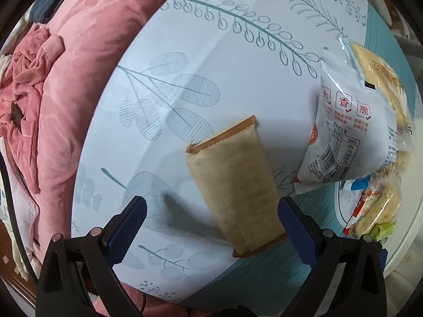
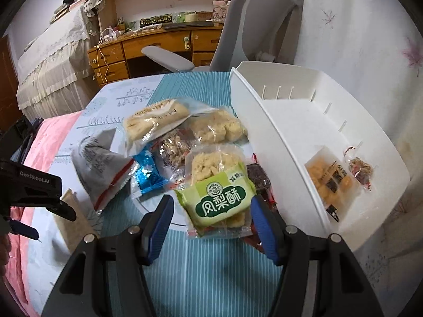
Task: Organize snacks
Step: 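Close the left tool on the beige wafer packet while the right tool grips the green packet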
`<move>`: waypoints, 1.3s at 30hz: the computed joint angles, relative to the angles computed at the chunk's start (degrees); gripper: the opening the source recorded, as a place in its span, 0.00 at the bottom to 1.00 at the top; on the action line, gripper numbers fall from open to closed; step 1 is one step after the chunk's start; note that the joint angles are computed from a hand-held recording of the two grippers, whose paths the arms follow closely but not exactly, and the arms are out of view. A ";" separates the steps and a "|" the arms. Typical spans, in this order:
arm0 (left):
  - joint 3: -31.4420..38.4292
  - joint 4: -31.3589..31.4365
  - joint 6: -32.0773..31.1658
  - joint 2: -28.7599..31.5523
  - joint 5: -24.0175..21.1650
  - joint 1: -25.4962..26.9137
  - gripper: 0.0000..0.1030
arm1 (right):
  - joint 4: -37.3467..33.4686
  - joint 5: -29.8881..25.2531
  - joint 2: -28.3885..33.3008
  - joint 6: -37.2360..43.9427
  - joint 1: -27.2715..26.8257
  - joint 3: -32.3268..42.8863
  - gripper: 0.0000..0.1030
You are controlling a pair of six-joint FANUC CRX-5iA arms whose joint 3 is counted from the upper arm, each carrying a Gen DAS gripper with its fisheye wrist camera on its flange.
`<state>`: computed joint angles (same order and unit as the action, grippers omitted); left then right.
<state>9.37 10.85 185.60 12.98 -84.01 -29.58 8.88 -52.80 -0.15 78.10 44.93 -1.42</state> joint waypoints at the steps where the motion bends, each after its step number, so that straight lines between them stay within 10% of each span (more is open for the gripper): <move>1: 0.15 0.16 -0.06 0.28 -0.05 0.03 0.95 | -0.38 0.12 0.38 0.26 -0.21 0.16 0.59; 10: 0.56 2.55 -0.12 2.50 0.66 0.46 0.91 | 3.38 4.68 1.13 0.38 -0.12 -2.44 0.59; 24: 1.63 3.21 2.02 3.11 2.03 0.09 0.52 | 2.08 3.37 1.90 1.82 -0.78 -1.36 0.57; 39: 0.91 3.54 3.34 -0.41 2.51 -1.69 0.52 | -1.24 -2.42 1.11 2.37 -1.22 0.94 0.49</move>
